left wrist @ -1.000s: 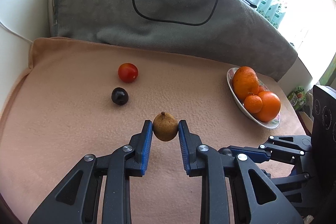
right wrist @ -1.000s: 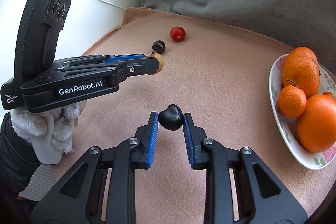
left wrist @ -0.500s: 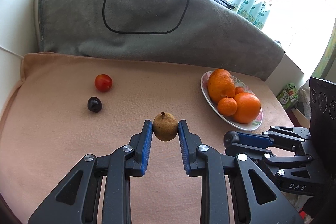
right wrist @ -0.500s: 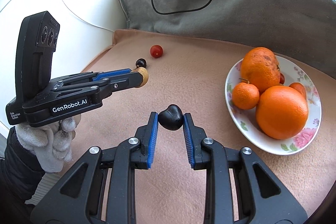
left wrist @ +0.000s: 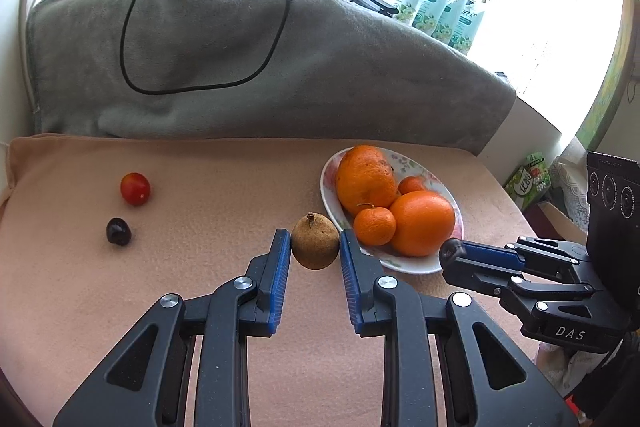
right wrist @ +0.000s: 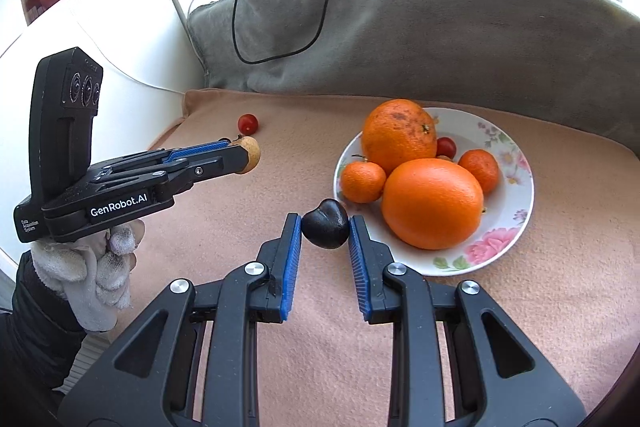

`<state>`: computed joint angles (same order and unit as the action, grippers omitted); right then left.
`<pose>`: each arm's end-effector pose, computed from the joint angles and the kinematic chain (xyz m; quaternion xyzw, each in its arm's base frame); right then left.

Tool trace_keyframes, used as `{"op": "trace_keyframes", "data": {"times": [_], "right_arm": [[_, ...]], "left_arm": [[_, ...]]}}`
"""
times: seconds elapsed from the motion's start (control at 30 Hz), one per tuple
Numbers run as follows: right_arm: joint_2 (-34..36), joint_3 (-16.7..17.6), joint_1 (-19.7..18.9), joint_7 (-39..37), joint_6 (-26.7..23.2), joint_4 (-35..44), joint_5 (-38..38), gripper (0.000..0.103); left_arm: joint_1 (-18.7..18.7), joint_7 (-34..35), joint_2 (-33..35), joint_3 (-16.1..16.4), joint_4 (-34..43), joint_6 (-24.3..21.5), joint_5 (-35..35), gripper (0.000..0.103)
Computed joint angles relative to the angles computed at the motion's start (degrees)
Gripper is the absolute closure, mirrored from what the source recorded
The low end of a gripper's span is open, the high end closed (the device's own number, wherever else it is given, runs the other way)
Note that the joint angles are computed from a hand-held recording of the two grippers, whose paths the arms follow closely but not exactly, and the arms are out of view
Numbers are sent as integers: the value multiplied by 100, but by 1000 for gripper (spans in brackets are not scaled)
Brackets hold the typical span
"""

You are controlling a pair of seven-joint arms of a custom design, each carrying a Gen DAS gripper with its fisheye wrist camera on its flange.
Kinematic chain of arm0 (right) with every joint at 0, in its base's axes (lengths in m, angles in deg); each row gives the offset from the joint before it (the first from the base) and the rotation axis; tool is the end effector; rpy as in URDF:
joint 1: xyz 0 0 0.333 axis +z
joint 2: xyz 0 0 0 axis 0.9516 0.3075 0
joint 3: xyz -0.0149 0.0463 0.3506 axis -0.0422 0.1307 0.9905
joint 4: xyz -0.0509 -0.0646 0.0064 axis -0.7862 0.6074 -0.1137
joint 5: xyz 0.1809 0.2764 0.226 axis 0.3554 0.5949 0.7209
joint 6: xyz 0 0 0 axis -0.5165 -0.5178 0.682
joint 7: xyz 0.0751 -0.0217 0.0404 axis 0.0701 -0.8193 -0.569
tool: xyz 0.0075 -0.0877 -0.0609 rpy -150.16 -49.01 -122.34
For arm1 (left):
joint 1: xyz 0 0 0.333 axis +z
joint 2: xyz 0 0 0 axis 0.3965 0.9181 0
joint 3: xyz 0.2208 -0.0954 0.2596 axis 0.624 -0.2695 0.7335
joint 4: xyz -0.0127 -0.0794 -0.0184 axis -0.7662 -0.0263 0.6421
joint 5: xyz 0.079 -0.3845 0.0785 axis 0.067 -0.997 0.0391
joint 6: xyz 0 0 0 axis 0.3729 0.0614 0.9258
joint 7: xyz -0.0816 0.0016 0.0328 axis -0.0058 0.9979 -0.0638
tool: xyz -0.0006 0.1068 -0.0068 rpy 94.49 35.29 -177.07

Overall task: Organize fruits
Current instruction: 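Carry the longan and dark cherry over the floral bowl with both tools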

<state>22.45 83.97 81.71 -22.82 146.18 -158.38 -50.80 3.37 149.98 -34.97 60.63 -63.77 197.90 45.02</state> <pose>0.5399 0.3315 0.4202 -0.8016 0.4585 -0.0819 0.3747 0.5158 -0.2384 0.4122 -0.6227 0.6531 -0.3958 0.1706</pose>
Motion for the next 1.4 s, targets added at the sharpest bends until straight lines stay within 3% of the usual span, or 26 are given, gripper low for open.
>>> {"op": "trace_keyframes", "data": {"times": [0.33,0.83,1.4], "right_arm": [[-233,-115,-192,-461,61,-140,606,78],[-161,-513,-104,-797,7,-11,1003,78],[24,-429,-276,-465,45,76,637,78]], "left_arm": [[-688,316,380,514,680,-212,-174,79],[-1232,-61,950,1057,1612,-629,504,79],[-1027,-593,1380,937,2293,-981,1326,79]]}}
